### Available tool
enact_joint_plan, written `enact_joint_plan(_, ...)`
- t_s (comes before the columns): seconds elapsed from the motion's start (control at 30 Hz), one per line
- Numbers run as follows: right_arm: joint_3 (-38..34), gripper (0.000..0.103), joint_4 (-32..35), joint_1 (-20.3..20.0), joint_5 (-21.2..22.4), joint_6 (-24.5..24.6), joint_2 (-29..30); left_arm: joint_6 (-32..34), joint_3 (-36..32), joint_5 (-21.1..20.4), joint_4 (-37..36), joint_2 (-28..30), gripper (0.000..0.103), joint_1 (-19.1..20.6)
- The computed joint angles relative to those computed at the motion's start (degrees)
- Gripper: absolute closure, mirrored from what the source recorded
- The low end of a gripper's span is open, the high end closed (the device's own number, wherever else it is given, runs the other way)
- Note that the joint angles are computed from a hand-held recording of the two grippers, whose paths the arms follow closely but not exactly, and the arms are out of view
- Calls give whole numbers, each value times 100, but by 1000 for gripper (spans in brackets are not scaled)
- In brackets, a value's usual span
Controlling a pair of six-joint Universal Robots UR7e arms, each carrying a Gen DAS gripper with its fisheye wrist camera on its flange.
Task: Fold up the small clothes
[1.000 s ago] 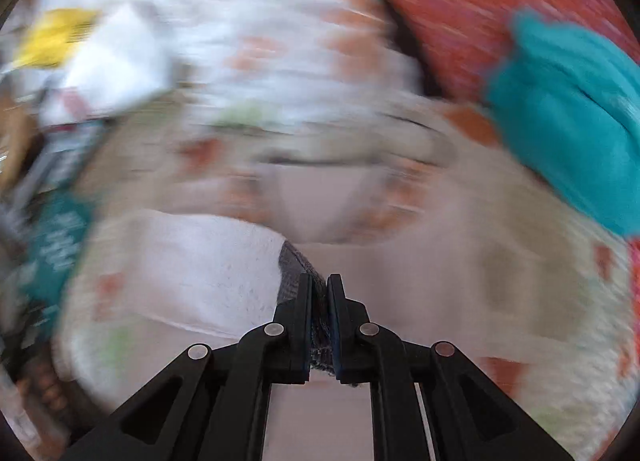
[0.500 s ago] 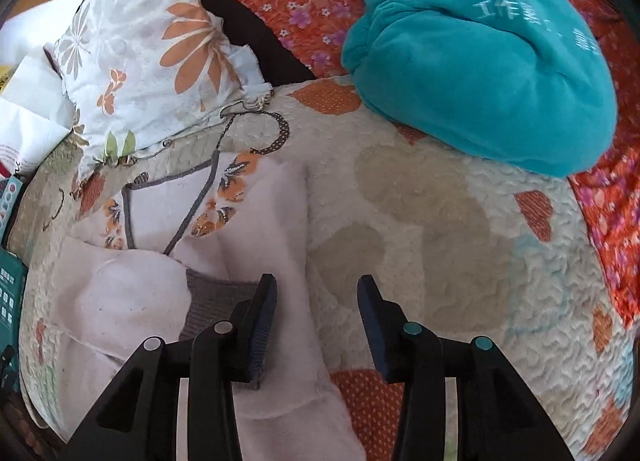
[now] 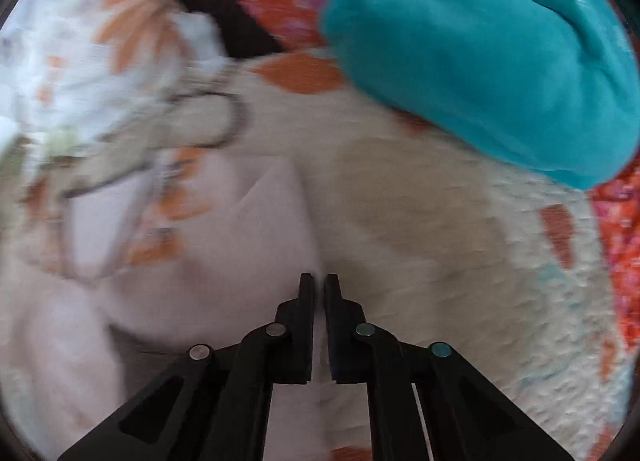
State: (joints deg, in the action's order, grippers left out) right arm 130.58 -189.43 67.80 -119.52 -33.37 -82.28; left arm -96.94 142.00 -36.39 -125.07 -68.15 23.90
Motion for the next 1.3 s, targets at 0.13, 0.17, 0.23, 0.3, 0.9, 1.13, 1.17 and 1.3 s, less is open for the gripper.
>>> enact_joint_plan(0.13, -69, 96, 399, -390, 441, 700, -327, 204, -82, -20, -97, 206, 3, -25)
enact_joint_plan(0.17, 17, 95, 516, -483, 798, 750, -538, 189, -96, -7, -46, 237, 3, -50)
enact_joint_plan(0.23, 159, 70, 930, -578, 1465, 619, -930, 210, -119, -14, -24, 289, 3, -57)
enact_joint_plan(0.3, 241, 55, 1248, -510, 1788, 319, -1120, 298, -83, -83, -234, 315, 3, -37)
enact_joint_plan(0.9, -37, 56, -215, 1062, 229, 98, 533, 402, -39, -135, -357, 275, 3, 61)
enact_joint_plan(1.13, 1489, 44, 690, -272, 1722, 204, -2092, 458, 174, -273, -370, 99, 3, -33)
enact_joint_plan(1.17, 1681, 43, 836, -631, 1935, 136, -2492, 418, 210, -301, -351, 79, 3, -43)
enact_joint_plan(1.3, 2111, 42, 1940, -2342, 3072, -317, -3781, 751, 568, -602, -1399, 51, 3, 77)
